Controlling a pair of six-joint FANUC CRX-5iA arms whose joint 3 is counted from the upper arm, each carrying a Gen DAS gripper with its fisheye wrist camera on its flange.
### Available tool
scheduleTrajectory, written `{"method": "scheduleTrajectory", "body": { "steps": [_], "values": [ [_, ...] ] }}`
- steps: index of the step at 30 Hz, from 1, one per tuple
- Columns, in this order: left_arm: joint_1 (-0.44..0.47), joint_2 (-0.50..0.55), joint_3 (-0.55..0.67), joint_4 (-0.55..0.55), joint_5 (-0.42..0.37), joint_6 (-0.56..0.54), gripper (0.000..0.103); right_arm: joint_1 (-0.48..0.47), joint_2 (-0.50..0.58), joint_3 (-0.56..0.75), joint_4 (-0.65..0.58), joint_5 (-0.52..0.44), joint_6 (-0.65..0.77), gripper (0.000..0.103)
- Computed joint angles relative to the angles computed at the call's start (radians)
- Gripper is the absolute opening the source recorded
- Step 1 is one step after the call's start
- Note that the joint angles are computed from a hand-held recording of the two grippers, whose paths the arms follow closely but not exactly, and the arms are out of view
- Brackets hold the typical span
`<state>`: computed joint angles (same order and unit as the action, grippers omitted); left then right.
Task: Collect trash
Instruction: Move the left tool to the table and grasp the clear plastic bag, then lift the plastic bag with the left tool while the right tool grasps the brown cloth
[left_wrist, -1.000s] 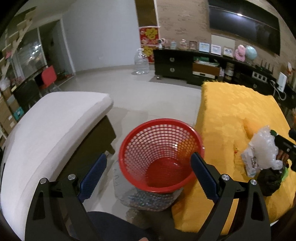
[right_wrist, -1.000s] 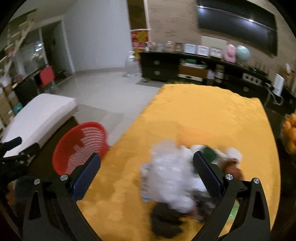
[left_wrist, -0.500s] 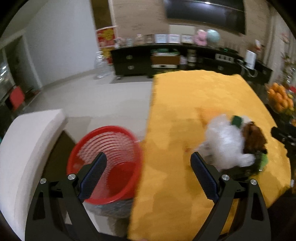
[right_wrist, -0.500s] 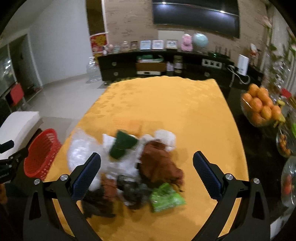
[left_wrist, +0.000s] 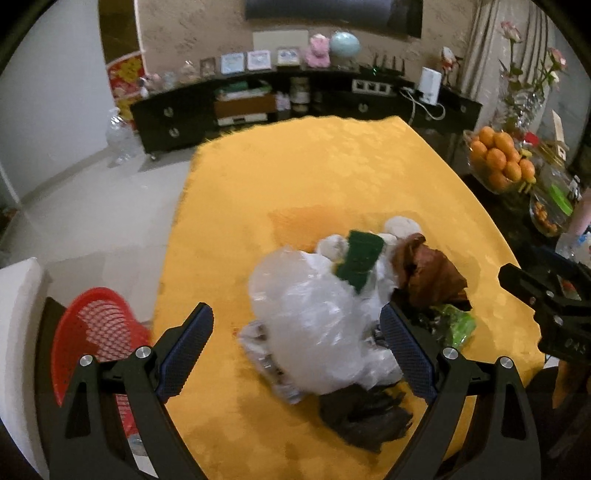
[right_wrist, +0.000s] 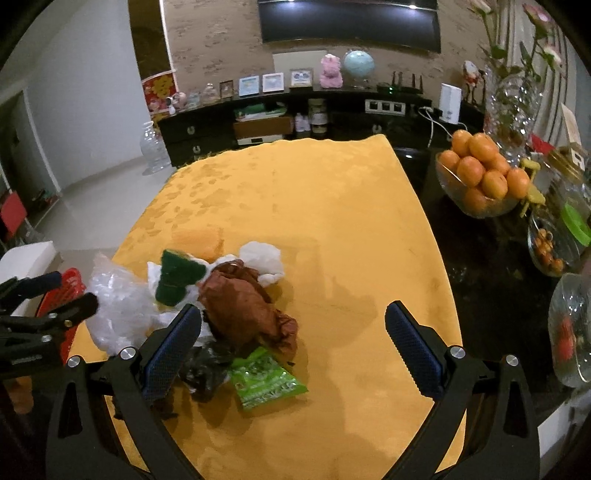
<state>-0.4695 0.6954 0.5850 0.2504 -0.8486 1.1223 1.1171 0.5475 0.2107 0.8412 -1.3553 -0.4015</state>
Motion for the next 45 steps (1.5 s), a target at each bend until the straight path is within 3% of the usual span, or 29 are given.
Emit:
{"method": "scheduleTrajectory", "body": {
  "steps": [5, 8, 12, 26, 33, 36, 38, 41, 45],
  "values": [
    [-0.006, 0.034, 0.031, 0.012, -0.028, -0.002, 0.084, 0.001, -0.014, -0.019, -0.007, 0.001, -0.012, 0.097],
    [-0.002, 0.050, 0.048, 0.019, -0.059, -0.013, 0.056, -0.001, -0.018, -0.021, -0.014, 0.005, -0.012, 0.097],
    [0.013, 0.051, 0.036, 0.052, -0.067, -0.026, 0.047, -0.006, -0.012, -0.012, -0.024, 0.022, 0.004, 0.097],
    [0.077, -0.087, -0.135, 0.156, 0.050, -0.072, 0.045, -0.073, 0.044, 0.053, -0.067, 0.151, 0.167, 0.097],
    [0.103, -0.125, -0.167, 0.142, 0.081, -0.058, 0.045, -0.108, 0.107, 0.133, -0.130, 0.168, 0.287, 0.096],
    [0.114, -0.136, -0.180, 0.138, 0.085, -0.050, 0.045, -0.121, 0.104, 0.126, -0.158, 0.208, 0.305, 0.081],
    [0.120, -0.142, -0.190, 0.132, 0.092, -0.045, 0.045, -0.127, 0.101, 0.124, -0.179, 0.227, 0.315, 0.062],
    [0.128, -0.147, -0.198, 0.129, 0.094, -0.040, 0.045, -0.126, 0.097, 0.116, -0.185, 0.243, 0.320, 0.051],
    [0.137, -0.161, -0.216, 0.129, 0.111, -0.038, 0.045, -0.116, 0.084, 0.106, -0.165, 0.245, 0.311, 0.048]
  ]
}}
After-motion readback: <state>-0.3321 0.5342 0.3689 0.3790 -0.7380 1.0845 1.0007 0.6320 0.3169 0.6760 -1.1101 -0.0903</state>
